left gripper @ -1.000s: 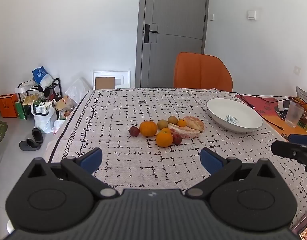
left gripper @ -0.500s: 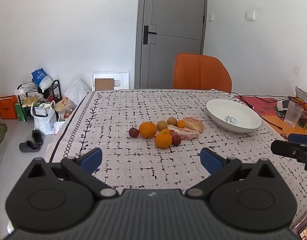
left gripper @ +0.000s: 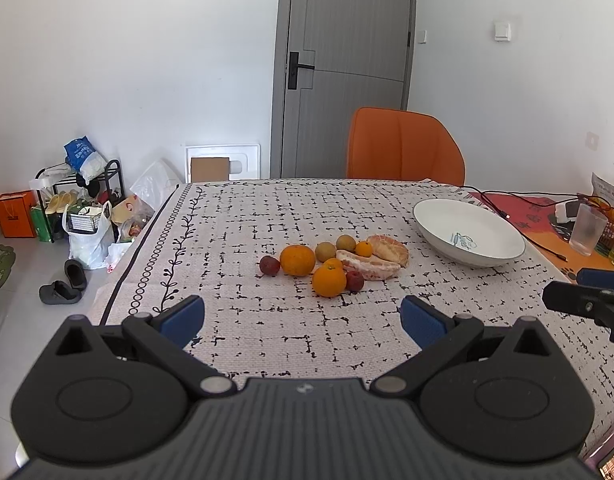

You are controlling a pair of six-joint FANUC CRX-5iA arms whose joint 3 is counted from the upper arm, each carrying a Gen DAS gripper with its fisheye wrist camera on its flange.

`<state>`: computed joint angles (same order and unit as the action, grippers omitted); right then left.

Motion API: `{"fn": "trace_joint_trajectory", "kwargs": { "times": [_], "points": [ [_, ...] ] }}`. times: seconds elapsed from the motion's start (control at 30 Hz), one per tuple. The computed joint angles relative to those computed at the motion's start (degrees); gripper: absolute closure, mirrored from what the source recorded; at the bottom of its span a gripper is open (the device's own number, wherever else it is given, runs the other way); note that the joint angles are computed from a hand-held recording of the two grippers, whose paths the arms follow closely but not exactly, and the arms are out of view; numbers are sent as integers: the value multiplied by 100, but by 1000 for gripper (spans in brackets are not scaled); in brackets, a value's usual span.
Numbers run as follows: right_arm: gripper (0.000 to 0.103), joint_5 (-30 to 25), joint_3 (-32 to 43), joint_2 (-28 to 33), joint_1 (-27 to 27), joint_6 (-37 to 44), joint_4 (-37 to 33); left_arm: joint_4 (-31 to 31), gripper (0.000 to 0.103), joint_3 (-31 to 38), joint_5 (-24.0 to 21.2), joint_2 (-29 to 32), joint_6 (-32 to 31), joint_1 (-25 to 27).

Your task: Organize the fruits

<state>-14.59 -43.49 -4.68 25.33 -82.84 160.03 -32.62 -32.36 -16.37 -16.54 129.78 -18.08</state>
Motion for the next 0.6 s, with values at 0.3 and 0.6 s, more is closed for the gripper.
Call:
{"fn": "trace_joint_trajectory", "kwargs": {
  "times": [0.3,0.6],
  "points": [
    [0,-14,2,15,3,1,-6,144,0,-92,102,-49,-197,82],
    [0,38,19,15,-29,-68,86,5,0,-73,65,-43,-61,27]
  ]
}}
